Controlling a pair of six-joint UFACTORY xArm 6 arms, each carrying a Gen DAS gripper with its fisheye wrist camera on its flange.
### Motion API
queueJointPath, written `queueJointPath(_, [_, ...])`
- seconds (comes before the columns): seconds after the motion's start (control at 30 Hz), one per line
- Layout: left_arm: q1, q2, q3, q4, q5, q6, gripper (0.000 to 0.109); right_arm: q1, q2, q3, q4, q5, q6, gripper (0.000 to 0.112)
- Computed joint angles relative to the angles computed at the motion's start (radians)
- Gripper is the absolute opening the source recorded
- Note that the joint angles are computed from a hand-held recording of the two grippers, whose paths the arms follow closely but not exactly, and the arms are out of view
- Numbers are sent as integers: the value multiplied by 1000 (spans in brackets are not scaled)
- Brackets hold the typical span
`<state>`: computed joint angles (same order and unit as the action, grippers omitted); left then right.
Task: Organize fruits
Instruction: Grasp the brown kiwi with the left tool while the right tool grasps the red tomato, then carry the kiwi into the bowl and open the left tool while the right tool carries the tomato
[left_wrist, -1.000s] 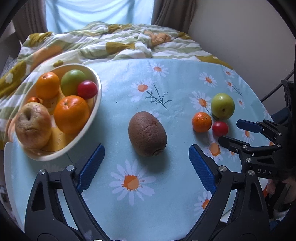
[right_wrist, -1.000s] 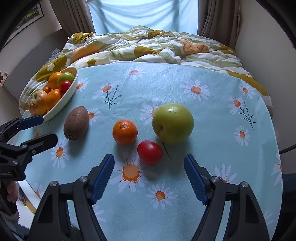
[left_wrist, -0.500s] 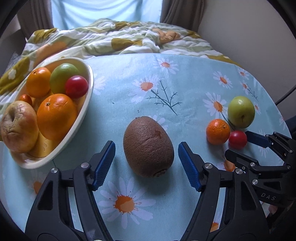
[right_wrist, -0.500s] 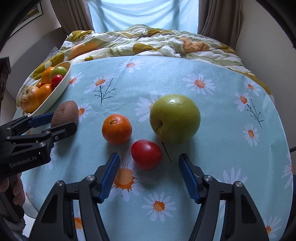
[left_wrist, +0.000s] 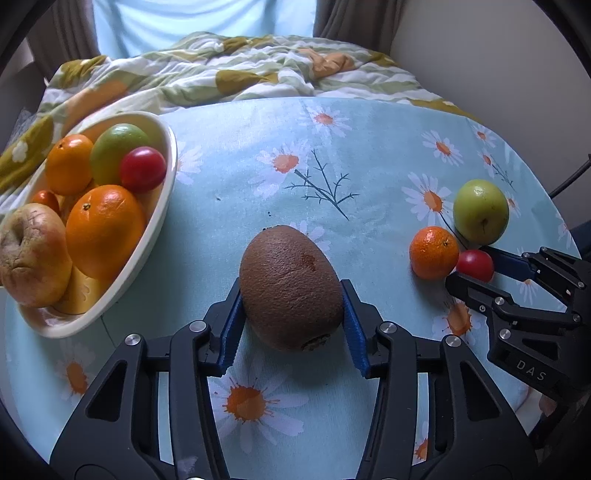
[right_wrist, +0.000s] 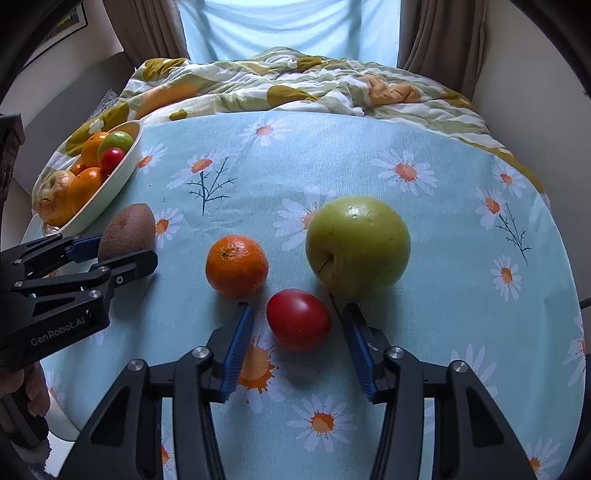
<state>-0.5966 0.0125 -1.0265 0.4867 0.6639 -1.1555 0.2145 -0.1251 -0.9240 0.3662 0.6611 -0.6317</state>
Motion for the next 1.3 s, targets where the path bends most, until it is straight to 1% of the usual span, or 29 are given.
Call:
queueJointPath(0.07, [-3, -3, 1, -2, 3, 7, 53, 4, 2, 1, -25, -14, 17, 35])
queueJointPath(0.17, [-8, -9, 4, -3, 12, 8, 53, 1, 11, -9, -16, -8, 18, 33])
queueJointPath(0.23, [-10, -17, 11, -1, 16, 0, 53, 0, 12, -12, -7, -4, 11, 30])
queueJointPath(0.47, [-26, -46, 24, 19, 38, -45, 52, -7, 8, -14, 17, 10, -5, 30])
queueJointPath(0.67, [-46, -78, 25, 41, 69, -83, 52, -14, -24, -3, 44, 25, -35, 30])
queueJointPath(0.8, [-64, -109, 19, 62, 96, -116, 52, -26, -49, -9, 62, 55, -71, 30])
queueJointPath(1.1, [-106, -189, -14, 133, 213, -221, 52, -55, -93, -59, 104, 161, -163, 30])
queueJointPath(1.2, [-118, -211, -33, 157, 273, -235, 52, -59, -93, -90, 135, 199, -192, 30])
queueJointPath(1.3, [-116, -243, -32, 176, 305, -244, 52, -48, -90, -117, 160, 223, -210, 30])
